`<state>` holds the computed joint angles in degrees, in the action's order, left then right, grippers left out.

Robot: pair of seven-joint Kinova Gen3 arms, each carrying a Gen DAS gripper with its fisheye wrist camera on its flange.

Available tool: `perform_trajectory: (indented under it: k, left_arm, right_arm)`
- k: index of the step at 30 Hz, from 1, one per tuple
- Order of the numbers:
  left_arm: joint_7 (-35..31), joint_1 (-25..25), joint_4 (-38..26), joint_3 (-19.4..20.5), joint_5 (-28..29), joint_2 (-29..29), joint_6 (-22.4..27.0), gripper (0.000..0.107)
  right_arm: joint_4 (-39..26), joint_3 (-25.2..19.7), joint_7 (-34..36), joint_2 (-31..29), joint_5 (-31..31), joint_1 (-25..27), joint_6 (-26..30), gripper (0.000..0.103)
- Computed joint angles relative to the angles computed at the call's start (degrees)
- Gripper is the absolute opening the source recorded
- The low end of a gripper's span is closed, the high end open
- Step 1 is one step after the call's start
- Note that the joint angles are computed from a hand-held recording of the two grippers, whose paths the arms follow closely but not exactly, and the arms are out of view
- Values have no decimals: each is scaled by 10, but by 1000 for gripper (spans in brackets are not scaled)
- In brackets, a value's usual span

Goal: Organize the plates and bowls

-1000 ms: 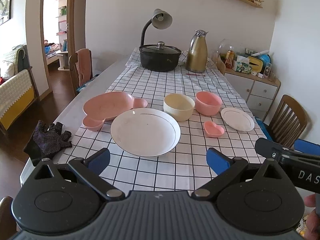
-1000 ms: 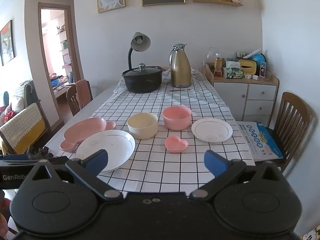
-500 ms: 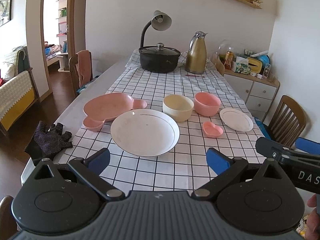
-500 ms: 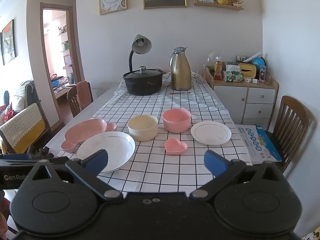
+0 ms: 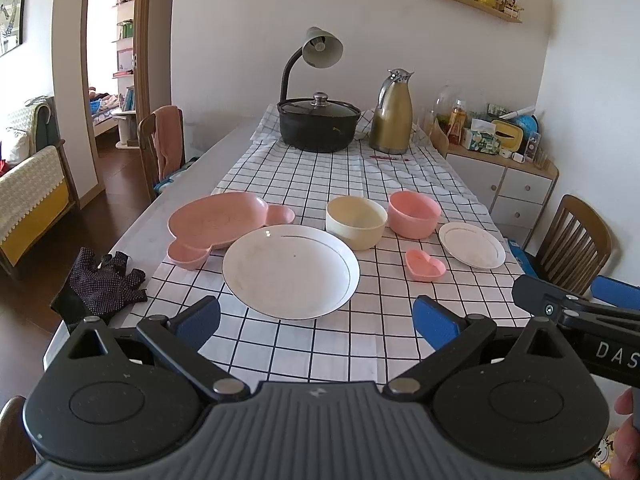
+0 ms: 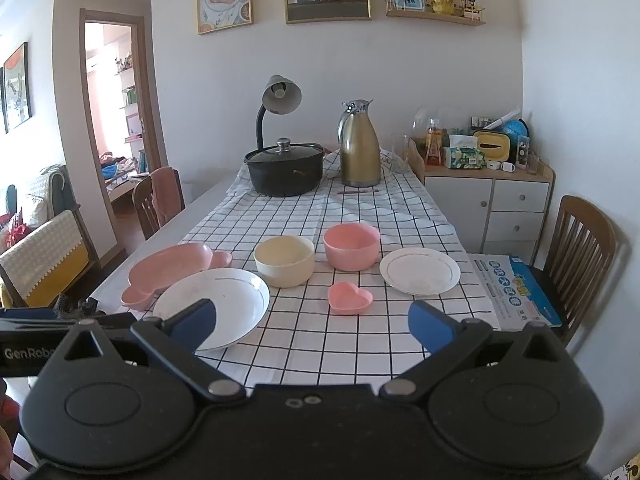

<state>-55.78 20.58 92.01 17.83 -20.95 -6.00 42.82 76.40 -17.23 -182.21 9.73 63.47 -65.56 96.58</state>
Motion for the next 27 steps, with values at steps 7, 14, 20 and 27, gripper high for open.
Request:
perform_trajectory:
  k: [7,14,20,27]
  left_arm:
    - [3,-1,-2,0,-6,2,-1,103]
    - [-8,2,-12,-11,8,15,-2,103]
    - [3,10,-29,-18,-4,40,4,103]
    - [18,33,-65,-43,-30,94,16,103]
  right_arm:
    - [-1,3,2,2,1,1,-4,102]
    - [0,8,10,3,-5,10,-17,102]
    - [3,13,30,1,-22,31,-48,102]
    - [15,28,81,-6,-61,92,-140,102]
